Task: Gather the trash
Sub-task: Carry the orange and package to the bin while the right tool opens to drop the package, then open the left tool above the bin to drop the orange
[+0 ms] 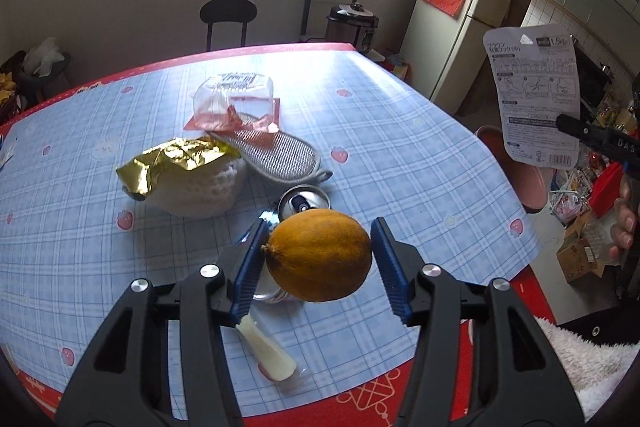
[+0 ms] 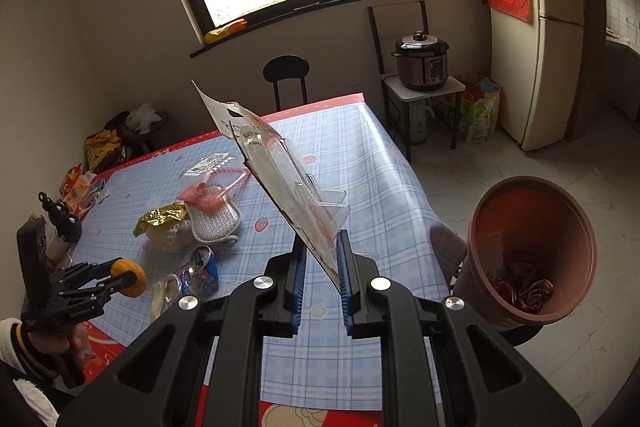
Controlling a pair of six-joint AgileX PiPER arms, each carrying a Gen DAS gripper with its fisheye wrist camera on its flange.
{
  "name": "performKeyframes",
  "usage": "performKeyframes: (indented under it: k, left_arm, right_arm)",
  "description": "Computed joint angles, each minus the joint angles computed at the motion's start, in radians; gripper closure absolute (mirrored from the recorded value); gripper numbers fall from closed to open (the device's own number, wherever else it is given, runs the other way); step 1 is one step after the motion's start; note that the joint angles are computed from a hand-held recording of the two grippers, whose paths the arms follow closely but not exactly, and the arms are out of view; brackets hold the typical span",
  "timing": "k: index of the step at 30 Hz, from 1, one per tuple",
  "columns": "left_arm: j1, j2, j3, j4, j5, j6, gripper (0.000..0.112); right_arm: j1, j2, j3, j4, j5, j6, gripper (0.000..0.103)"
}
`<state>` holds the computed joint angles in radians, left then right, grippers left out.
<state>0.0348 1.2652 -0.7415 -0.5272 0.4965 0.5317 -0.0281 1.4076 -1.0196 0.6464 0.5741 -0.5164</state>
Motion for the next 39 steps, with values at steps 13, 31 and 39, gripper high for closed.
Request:
performKeyframes:
  k: [13,31,39]
  left_arm:
    - [-0.296,0.119,-0.373,0.248,-0.014,-0.399,0.058]
    - [-0.657,0.542,-0.928,0.570,0.093,-0.747,0.058]
    - [-0.752,0.829,-1.325,0.486,0.246,-0.649,0.058]
  right_arm:
    - [-0.403,0.108,-0.132,0.108,0.071,-0.211,0.087]
    - [-0.611,0.393,-0.424,0.166,0.168,-0.327,0.034]
    - [-0.764,0.325,-0.379,0.167,0.237,-0.379,0.005]
